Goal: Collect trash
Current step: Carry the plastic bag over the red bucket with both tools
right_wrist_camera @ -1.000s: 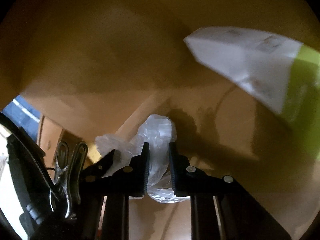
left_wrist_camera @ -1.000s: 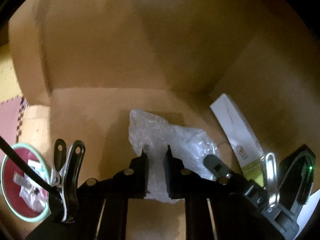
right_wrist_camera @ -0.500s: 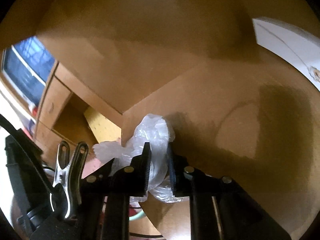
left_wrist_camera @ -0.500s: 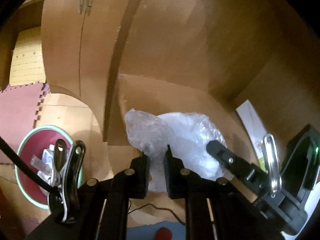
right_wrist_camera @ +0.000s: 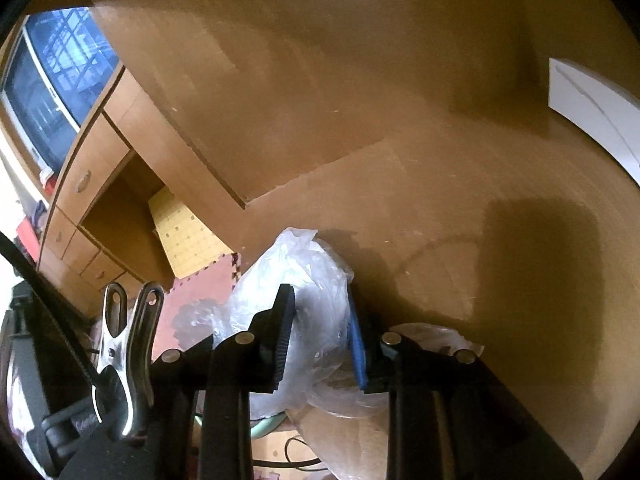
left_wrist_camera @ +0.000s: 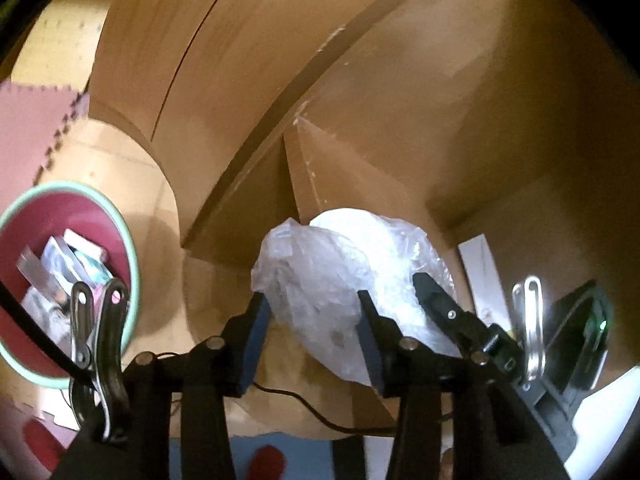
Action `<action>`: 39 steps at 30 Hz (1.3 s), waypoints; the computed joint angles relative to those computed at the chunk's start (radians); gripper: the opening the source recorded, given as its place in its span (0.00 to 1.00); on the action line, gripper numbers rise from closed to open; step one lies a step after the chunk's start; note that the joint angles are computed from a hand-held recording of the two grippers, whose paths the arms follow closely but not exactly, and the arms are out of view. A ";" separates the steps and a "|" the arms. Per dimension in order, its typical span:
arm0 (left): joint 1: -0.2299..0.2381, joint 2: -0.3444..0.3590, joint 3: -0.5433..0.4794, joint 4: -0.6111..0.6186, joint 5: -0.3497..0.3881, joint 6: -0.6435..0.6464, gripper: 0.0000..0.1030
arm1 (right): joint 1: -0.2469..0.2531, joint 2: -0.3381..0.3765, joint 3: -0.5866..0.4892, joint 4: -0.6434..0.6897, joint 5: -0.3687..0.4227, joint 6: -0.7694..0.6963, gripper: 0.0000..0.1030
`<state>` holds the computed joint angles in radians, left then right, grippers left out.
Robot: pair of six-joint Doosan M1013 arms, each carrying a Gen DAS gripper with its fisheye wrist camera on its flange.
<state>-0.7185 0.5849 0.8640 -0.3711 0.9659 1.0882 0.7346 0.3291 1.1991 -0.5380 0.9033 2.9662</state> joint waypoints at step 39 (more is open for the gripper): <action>0.122 -0.104 0.196 0.355 0.128 -0.181 0.15 | 0.014 0.357 -0.382 0.518 -0.112 -0.325 0.15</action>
<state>-0.5964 0.4805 1.0602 -0.0159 1.0941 0.9075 0.7483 0.6857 0.8171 -0.0195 0.7915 2.6414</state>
